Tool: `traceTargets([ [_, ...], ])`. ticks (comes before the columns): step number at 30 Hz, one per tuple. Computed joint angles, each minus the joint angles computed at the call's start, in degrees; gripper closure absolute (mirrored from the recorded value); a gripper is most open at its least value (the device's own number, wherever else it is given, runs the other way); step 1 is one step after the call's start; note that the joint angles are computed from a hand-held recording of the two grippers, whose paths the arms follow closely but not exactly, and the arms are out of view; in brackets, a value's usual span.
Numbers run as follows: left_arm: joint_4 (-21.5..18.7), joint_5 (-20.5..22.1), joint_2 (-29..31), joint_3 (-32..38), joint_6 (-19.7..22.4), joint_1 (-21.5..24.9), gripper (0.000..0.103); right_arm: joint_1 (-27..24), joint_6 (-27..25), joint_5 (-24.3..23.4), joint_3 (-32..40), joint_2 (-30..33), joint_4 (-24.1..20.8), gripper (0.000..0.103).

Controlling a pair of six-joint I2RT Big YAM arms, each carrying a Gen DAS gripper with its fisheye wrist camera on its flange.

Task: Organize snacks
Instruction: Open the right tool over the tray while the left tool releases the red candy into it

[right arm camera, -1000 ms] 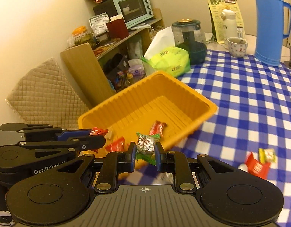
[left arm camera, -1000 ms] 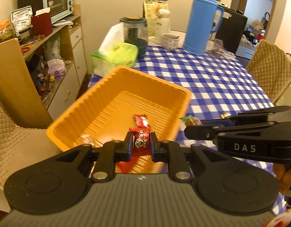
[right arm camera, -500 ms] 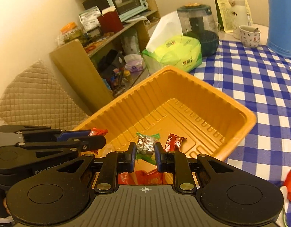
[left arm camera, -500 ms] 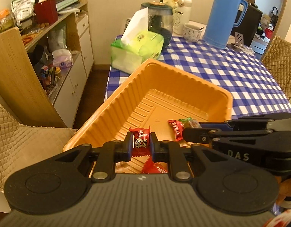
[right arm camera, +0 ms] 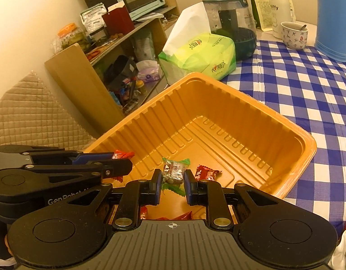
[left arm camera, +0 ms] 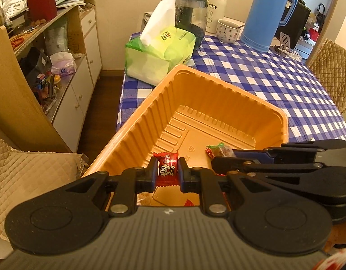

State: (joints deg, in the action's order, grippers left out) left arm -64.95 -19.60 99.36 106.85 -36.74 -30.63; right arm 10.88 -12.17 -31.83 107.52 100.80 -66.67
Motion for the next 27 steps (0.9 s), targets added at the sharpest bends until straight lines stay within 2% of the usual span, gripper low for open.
traceTargets([
  [13, -0.82, 1.87, -0.98, -1.96, 0.88, 0.61, 0.085, 0.68, 0.87, 0.88, 0.84, 0.96, 0.05, 0.082],
  [24, -1.03, 2.06, -2.40, -3.31, -0.37, 0.74, 0.085, 1.68, 0.78, 0.71, 1.32, 1.30, 0.66, 0.081],
  [26, -1.08, 2.10, -2.65, -3.57, -0.81, 0.70, 0.084, 1.57, 0.04, 0.80, 1.55, 1.36, -0.10, 0.077],
  [27, -1.13, 2.09, -2.80, -3.72, -0.99, 0.64, 0.084, 1.43, -0.08, 0.79, 1.53, 1.31, -0.34, 0.069],
])
